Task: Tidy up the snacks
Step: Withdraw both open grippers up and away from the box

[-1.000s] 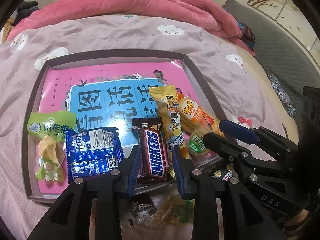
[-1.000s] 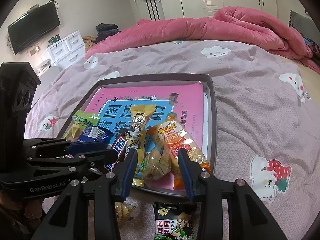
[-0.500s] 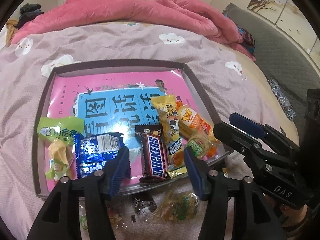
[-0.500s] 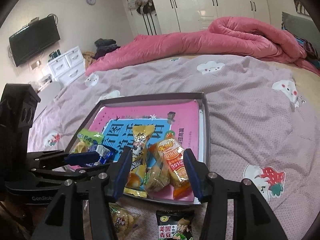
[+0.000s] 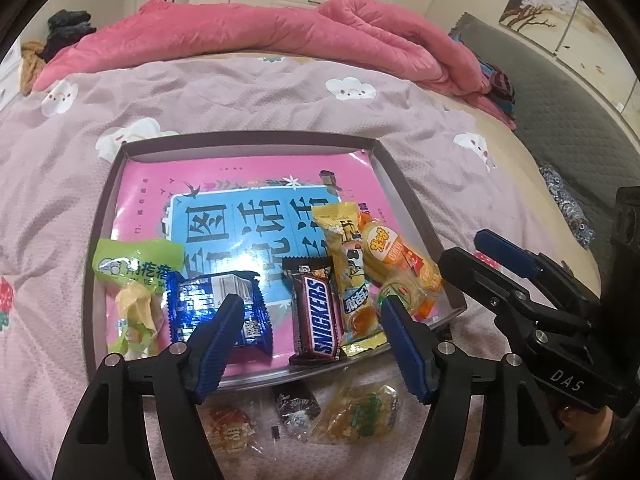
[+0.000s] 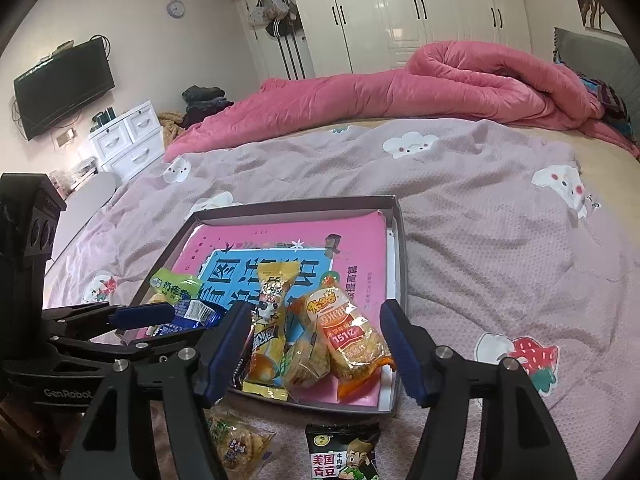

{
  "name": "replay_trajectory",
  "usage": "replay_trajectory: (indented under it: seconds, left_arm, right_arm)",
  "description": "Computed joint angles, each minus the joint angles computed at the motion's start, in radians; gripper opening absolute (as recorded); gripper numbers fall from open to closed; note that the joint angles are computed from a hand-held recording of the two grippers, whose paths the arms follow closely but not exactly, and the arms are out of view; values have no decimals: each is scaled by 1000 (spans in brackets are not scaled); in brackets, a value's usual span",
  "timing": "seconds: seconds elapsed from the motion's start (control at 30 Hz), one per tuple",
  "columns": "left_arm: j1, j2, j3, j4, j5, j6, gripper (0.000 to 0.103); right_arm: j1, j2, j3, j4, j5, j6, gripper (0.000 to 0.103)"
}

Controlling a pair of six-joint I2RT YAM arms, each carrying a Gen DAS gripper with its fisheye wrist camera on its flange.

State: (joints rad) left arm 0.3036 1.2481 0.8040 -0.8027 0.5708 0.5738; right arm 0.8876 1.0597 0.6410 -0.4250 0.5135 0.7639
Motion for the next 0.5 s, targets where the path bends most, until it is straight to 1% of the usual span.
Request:
replay_trajectory:
  seconds: [0.03, 0.13, 0.43, 0.5]
  left_arm:
    - [3, -2, 1, -2, -1, 2, 73]
    - [15, -9, 2, -8, 1, 10, 74]
    - [74, -26, 15, -42, 17, 55, 75]
    - [88, -25, 21, -52, 26, 63, 79]
  right_arm:
    - [1, 1, 2, -6, 6, 3, 72]
    - [6, -5, 4, -13, 19, 8, 73]
    - [28, -4, 16, -33, 56, 13, 81]
    - [34, -9, 15, -38, 62, 17, 82]
